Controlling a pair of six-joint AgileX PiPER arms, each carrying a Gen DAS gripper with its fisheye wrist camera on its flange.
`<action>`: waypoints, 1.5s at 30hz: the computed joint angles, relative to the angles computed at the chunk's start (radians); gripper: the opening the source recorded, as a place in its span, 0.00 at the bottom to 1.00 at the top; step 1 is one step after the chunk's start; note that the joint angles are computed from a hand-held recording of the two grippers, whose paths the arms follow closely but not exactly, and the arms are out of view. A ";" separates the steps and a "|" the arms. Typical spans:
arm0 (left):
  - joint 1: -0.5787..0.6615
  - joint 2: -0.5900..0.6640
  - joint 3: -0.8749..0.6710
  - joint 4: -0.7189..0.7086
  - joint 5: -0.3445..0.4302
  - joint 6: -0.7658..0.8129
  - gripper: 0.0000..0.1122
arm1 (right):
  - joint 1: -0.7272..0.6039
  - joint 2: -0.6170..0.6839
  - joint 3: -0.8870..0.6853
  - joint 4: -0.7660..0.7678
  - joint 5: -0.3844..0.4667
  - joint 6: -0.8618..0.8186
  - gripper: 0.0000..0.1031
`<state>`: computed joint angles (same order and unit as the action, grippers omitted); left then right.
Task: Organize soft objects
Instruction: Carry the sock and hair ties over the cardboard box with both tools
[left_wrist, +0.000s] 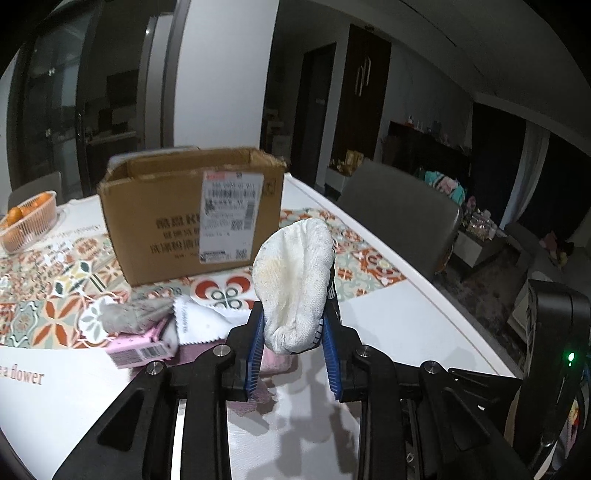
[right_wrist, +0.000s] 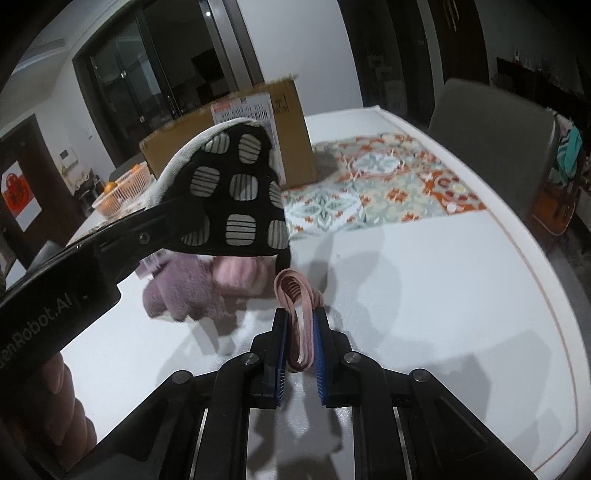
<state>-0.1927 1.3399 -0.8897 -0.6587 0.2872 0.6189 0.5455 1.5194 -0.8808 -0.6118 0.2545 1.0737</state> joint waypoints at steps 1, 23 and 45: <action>0.001 -0.018 0.006 0.021 -0.006 -0.022 0.26 | 0.011 -0.014 0.000 -0.047 0.011 0.046 0.14; 0.141 -0.195 -0.006 0.076 0.013 -0.074 0.26 | 0.153 -0.096 -0.149 -0.315 0.153 0.242 0.14; 0.259 0.041 -0.280 -0.052 -0.006 0.098 0.26 | 0.051 0.129 -0.529 -0.111 0.093 -0.067 0.14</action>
<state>0.0660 1.3806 -1.1699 -0.7106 0.2812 0.7170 0.5968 1.6488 -1.4099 -0.7223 0.3470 1.0063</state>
